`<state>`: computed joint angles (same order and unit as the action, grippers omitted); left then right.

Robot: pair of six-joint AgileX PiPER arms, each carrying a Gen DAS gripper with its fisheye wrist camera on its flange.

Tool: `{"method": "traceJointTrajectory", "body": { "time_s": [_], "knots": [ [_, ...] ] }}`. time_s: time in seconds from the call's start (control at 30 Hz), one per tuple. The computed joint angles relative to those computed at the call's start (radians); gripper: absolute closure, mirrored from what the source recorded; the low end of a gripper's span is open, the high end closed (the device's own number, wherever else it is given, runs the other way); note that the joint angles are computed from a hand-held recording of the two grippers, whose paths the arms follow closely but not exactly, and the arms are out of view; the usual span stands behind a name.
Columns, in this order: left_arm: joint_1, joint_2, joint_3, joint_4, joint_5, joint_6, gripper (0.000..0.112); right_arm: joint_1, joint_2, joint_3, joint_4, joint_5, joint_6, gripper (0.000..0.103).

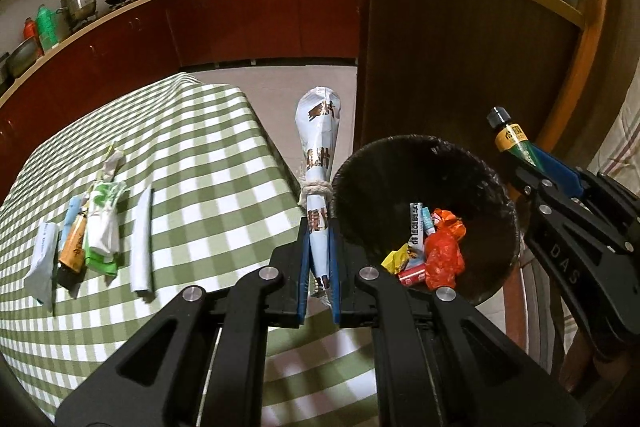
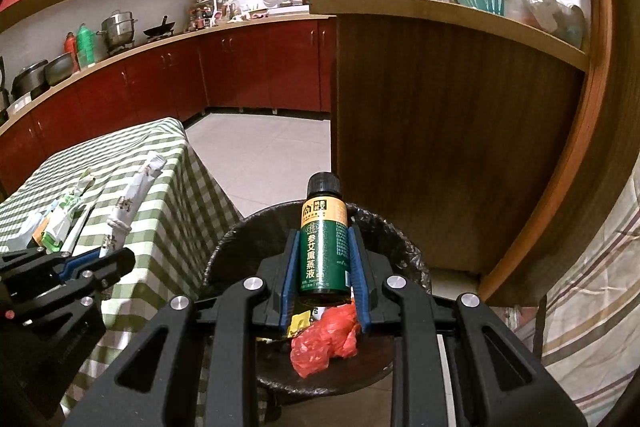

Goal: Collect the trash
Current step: 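Carry cone and green bottle to the black bin and open both tools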

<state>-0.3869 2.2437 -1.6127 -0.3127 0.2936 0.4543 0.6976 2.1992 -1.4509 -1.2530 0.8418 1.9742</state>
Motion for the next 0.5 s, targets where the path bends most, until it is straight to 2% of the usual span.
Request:
{"method": "traceJointTrajectory", "body": {
  "time_s": [0.3, 0.5],
  "knots": [
    [-0.037, 0.04, -0.07, 0.125, 0.032, -0.135, 0.104, -0.03, -0.013, 0.05, -0.042, -0.04, 0.057, 0.078],
    [-0.049, 0.059, -0.11, 0.16, 0.054, -0.177, 0.104, -0.053, -0.018, 0.074, -0.064, -0.064, 0.079, 0.078]
  ]
}}
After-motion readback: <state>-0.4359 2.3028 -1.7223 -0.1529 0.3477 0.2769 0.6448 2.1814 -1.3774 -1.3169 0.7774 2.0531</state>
